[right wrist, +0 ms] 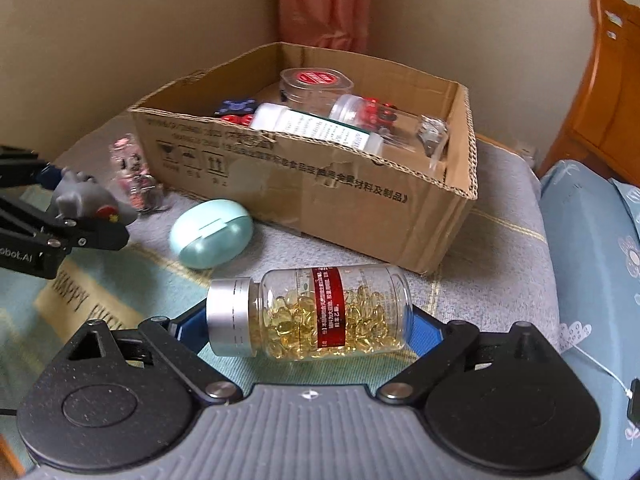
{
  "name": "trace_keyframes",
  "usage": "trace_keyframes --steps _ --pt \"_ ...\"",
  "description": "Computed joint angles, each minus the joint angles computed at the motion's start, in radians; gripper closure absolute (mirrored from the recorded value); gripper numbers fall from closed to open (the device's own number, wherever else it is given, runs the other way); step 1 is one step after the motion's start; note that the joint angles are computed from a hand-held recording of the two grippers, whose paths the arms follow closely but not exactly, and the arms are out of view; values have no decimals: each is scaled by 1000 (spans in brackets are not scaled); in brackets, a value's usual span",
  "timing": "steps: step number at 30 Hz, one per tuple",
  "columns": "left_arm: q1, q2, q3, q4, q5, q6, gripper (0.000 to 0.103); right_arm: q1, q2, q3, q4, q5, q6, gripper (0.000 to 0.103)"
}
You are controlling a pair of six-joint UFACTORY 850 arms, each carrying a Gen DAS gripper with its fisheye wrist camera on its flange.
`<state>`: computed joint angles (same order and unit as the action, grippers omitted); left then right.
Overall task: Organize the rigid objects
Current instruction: 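Carry the elephant toy and capsule bottle into the box, open both tools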
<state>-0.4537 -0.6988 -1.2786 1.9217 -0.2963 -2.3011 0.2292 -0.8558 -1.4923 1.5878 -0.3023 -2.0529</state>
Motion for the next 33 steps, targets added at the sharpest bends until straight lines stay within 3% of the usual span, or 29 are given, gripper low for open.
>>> trace_keyframes --steps 5,9,15,24,28,33 --pt "2 40 7 -15 40 68 29 -19 33 11 -135 -72 96 6" --pt "14 67 -9 -4 68 107 29 -34 66 23 -166 -124 97 5" --pt "34 56 -95 -105 106 289 29 -53 94 7 -179 -182 101 5" --pt "69 -29 -291 -548 88 800 29 -43 54 -129 -178 -194 133 5" --pt "93 -77 -389 -778 62 1038 29 -25 -5 -246 -270 -215 247 5" --pt "119 -132 -488 -936 27 1208 29 6 -102 -416 -416 -245 387 6"
